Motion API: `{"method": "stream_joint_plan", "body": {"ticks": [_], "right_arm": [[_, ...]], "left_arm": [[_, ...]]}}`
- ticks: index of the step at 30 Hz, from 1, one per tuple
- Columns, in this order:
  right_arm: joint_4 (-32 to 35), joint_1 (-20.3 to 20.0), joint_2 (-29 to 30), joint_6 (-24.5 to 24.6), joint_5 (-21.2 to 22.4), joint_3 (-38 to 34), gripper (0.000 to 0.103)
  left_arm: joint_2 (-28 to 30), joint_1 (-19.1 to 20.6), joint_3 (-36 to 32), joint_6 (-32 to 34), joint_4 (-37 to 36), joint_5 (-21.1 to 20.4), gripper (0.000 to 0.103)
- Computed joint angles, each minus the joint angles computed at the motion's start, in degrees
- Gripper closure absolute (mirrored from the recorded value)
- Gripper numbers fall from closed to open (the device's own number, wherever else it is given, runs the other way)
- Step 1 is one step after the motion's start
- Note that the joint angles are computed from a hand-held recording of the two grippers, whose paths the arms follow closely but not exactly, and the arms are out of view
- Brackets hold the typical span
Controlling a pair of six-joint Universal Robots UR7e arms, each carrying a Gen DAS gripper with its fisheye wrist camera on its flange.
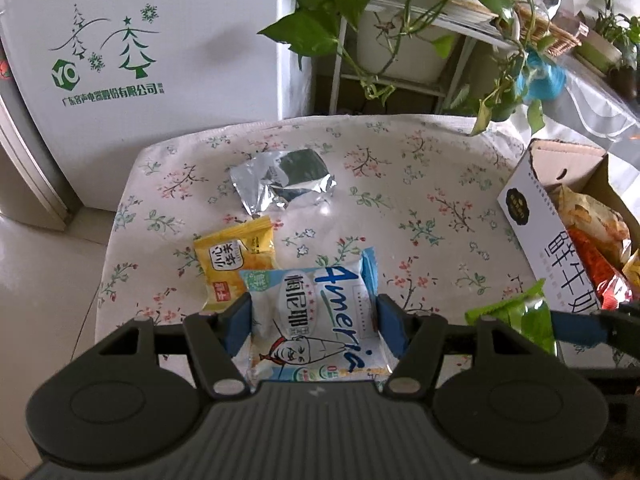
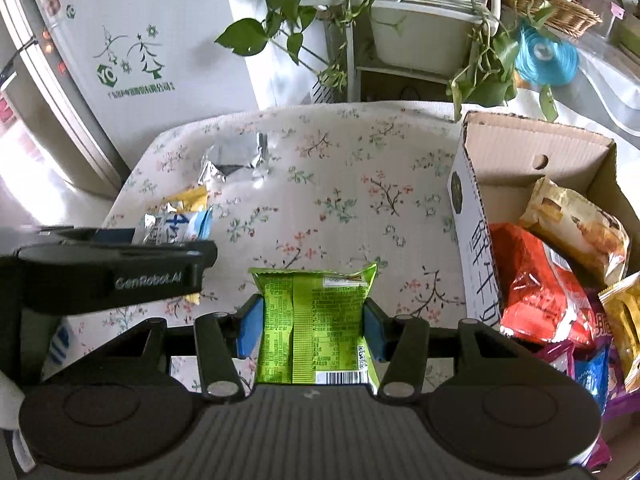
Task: Organize snacks
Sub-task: 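Carry both held packets over the cardboard box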
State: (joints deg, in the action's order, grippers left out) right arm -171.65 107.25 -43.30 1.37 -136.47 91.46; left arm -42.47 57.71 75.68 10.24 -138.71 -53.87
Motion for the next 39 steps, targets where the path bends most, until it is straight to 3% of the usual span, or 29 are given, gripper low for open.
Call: {"method": "stream_joint_plan", "body": {"ticks": [13,24,39], "right_arm": [[-11.5,1.6,-1.0,-1.3,0.6,0.6,0.045],[-13.2,1.4,-0.9,-1.8,1.2,0.4,0.045],[-18.9,1.1,-3.5,-4.2,-1.3,2.9,0.044]], "left_arm": [[-1.3,-0.4,-2.3,-3.2,-0.5,-2.9,0.039],[-1.8,-1.9,0.1,-0.7,-5.1,-1.4,0.039],[-1.9,-2.7,2.5,0.5,-7.8,-0.3,0.039]]}}
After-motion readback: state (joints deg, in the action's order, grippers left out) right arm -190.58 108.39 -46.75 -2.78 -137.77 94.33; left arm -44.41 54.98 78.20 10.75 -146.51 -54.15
